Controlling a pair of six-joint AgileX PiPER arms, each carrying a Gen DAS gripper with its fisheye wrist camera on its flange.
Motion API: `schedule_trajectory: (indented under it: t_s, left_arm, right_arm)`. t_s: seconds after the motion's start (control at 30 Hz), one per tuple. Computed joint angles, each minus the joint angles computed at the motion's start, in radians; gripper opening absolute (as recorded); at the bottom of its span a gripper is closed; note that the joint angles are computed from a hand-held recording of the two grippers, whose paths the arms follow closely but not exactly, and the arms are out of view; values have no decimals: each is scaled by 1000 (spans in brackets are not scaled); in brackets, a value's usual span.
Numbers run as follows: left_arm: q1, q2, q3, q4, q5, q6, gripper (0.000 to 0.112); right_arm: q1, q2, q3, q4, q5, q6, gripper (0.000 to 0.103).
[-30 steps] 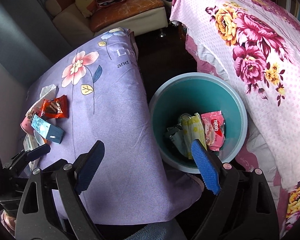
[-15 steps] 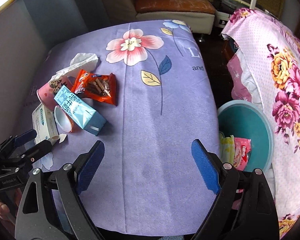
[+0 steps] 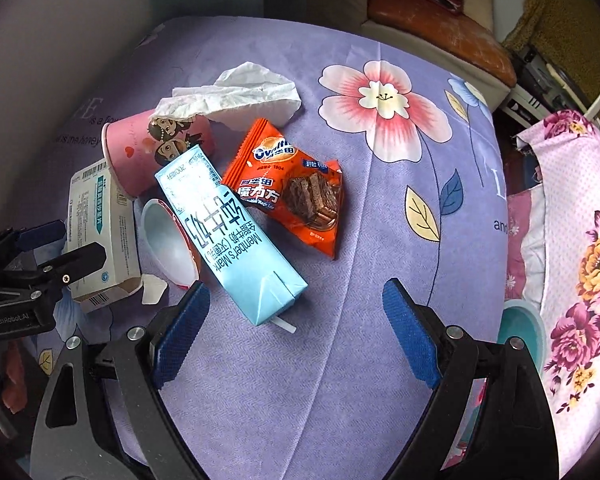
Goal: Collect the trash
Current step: 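Move both open tools back to the trash pile, then grasp the white medicine box with the left tool while the right grasps the blue milk carton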
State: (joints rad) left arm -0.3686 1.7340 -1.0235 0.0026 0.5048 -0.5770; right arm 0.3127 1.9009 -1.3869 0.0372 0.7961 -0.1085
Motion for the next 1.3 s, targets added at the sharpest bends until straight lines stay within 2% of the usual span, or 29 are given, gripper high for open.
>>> schedule_trajectory:
  t_s: [0.07,0.13,0.2,0.4,0.67,0.73,0.97,1.17,1.3]
  left_arm:
    - [-5,29,-22,26,9,-23,93]
    - [-12,51,-37,55,19,-49,93]
    - [-21,74,-51,98,33,-82,93]
    - [-27,71,-28,135,27,-91,93]
    - [-12,-1,75,151,-1,-94,93]
    - [-5,-21,101,160,-5,-95,93]
    - [24,-75,165,179,-17,-112,93]
    - [30,-65,151,168,-9,-104,93]
    - [26,-33,112,184,6,-104,93]
  right_arm:
    - [-14,15,-14,76,8,-62,82]
    - [-17,30,-24,109,15,-82,75]
    - [-10,46,-30,105,10,-76,65]
    - [2,48,10,90,-11,-20,48]
    - [-16,-63,188,168,-64,-42,46]
    - [-21,-72,205,179,-59,-46,43]
    - [-15,-119,293,172,-46,-38,44]
    - [3,-135,237,79,-37,41,63]
    - [20,-126,187,33,-11,59,65]
